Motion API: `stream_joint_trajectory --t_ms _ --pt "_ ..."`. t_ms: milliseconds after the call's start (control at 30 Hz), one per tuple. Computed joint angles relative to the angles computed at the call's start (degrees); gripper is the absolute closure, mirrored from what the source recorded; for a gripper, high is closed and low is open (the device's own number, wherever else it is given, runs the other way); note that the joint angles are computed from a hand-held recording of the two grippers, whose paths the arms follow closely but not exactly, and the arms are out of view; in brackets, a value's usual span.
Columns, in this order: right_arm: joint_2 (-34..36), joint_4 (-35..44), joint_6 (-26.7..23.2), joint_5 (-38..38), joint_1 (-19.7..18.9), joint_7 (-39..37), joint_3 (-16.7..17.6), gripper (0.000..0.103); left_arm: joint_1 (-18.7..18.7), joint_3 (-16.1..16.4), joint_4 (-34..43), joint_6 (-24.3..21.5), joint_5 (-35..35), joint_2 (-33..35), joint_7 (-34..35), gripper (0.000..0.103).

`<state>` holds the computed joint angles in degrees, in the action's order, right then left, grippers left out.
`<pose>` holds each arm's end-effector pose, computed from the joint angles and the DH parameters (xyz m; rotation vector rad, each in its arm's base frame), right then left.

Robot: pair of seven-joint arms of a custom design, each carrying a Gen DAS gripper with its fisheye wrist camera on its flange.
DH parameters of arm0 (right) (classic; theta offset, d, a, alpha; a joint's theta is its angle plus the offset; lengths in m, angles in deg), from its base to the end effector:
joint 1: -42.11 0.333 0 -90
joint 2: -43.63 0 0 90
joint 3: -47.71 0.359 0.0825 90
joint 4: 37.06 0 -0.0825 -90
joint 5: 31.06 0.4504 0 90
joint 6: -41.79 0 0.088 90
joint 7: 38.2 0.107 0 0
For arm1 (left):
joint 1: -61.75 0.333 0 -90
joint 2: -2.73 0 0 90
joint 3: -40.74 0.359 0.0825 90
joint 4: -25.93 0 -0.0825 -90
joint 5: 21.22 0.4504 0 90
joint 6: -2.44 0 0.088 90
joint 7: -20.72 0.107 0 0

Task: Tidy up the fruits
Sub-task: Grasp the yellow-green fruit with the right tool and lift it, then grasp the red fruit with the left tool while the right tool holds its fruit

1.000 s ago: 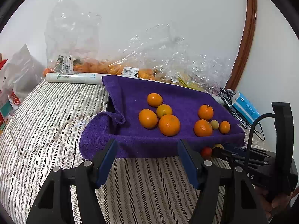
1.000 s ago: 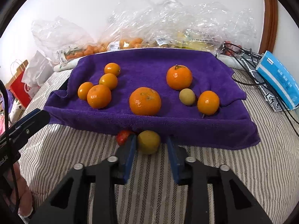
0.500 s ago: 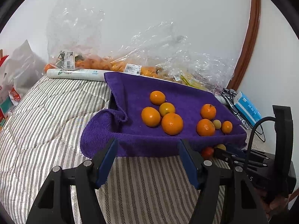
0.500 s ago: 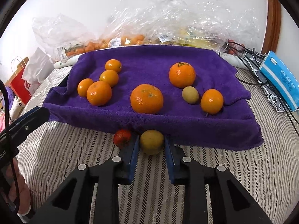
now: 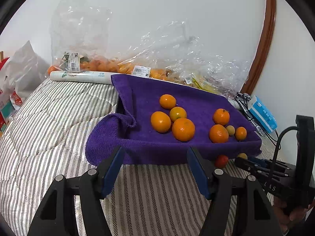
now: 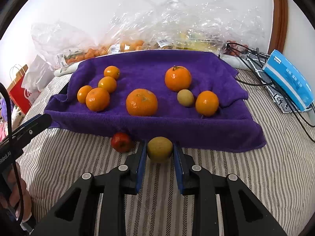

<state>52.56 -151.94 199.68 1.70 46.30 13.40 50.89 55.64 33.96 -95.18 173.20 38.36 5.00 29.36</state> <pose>0.6839 0.0645 0.4480 -2.0373 1.4599 -0.4109 0.6082 -0.2001 0.4736 -1.9106 1.5134 -0.9761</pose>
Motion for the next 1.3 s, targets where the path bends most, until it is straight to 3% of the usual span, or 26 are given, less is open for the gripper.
stream_joint_trajectory --t_ms 200,433,633,700,733,800,1033,1167,1300 --pt "0.5 0.0 0.5 -3.5 0.7 2.0 -0.3 0.076 0.3 0.1 -0.3 -0.3 -2.9 0.0 0.8 0.038" --pt "0.9 0.5 0.4 -1.9 0.0 1.2 0.5 0.076 0.2 0.2 -0.5 0.2 -6.2 0.3 3.6 0.038" --pt "-0.9 -0.7 0.7 3.4 -1.3 -4.4 0.9 0.077 -0.1 -0.9 -1.7 3.1 -17.6 0.6 18.2 0.04" --pt "-2.1 -1.4 0.2 6.6 -2.0 -7.7 0.6 0.077 -0.1 -1.9 -2.0 3.8 -24.8 0.9 26.4 0.04" --pt "-2.6 -1.6 -0.4 7.8 -2.1 -8.8 0.3 0.077 -0.2 -2.7 -1.8 3.1 -29.2 1.2 31.6 0.04" --pt "-3.4 -2.3 -0.9 9.7 -2.2 -10.9 -0.5 0.077 -1.7 -2.8 -0.6 1.0 -31.0 1.9 34.8 0.04" --pt "-5.6 -4.3 -2.0 16.0 -2.5 -17.1 -2.9 0.077 -5.9 -2.5 4.2 -3.0 -34.5 5.7 38.0 0.04" --pt "-6.6 -4.9 -6.3 20.0 -3.0 -20.1 -4.1 0.077 -8.2 -1.0 6.9 -4.4 -32.9 7.5 36.1 0.044" --pt "-7.0 -6.1 -4.5 22.2 -2.6 -23.2 -4.5 0.077 -8.8 -1.4 10.0 -7.1 -36.1 9.9 38.7 0.046"
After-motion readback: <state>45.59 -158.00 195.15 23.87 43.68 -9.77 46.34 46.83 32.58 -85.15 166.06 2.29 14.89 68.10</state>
